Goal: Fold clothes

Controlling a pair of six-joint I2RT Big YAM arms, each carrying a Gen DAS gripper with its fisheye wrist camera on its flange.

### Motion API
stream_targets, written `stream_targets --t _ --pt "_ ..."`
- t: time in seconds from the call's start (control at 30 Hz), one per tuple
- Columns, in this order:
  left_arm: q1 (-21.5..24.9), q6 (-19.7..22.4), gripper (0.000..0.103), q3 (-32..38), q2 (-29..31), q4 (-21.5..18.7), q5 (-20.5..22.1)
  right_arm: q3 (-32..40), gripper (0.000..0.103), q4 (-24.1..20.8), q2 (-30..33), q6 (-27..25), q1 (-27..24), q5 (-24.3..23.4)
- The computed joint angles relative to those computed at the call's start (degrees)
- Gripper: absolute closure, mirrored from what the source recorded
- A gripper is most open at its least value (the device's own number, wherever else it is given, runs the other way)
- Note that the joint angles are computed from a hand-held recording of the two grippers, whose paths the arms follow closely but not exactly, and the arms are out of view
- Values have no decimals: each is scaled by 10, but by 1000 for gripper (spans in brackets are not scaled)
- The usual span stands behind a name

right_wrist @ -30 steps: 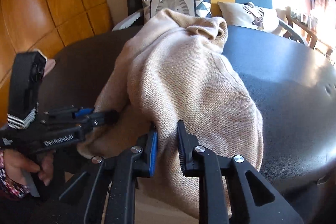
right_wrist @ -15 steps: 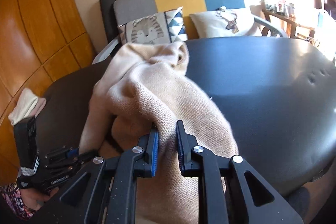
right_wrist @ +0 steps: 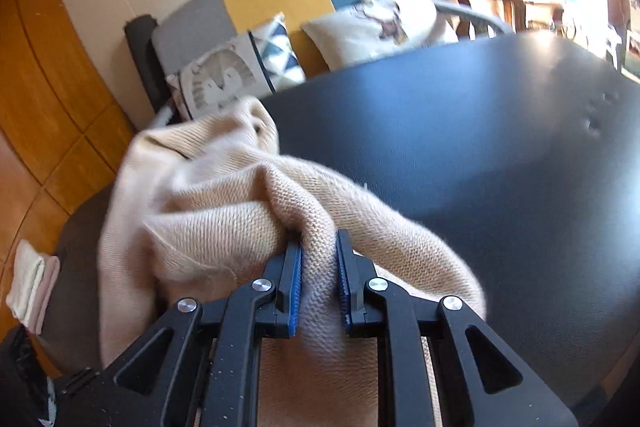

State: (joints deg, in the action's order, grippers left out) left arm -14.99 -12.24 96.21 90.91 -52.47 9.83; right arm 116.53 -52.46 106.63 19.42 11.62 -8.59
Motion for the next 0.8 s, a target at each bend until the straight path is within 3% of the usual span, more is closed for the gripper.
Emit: stream_targets --t 0.17,0.27,0.33,0.67,0.77,0.8 --pt "-9 5 82 7 5 -5 -16 -76 86 104 -24 -50 11 47" --pt "1 -16 94 29 18 -17 2 -100 86 132 -36 -37 5 27" --pt "11 -36 96 48 26 -24 15 -119 87 154 -44 -18 -2 5" --pt "41 -27 96 86 21 6 -31 -139 87 184 -52 -8 -2 2" --pt "58 -44 96 126 41 -16 -42 -142 87 188 -54 -6 -2 0" --pt "64 -56 97 137 48 -23 -25 -144 87 190 -54 -5 -3 -1"
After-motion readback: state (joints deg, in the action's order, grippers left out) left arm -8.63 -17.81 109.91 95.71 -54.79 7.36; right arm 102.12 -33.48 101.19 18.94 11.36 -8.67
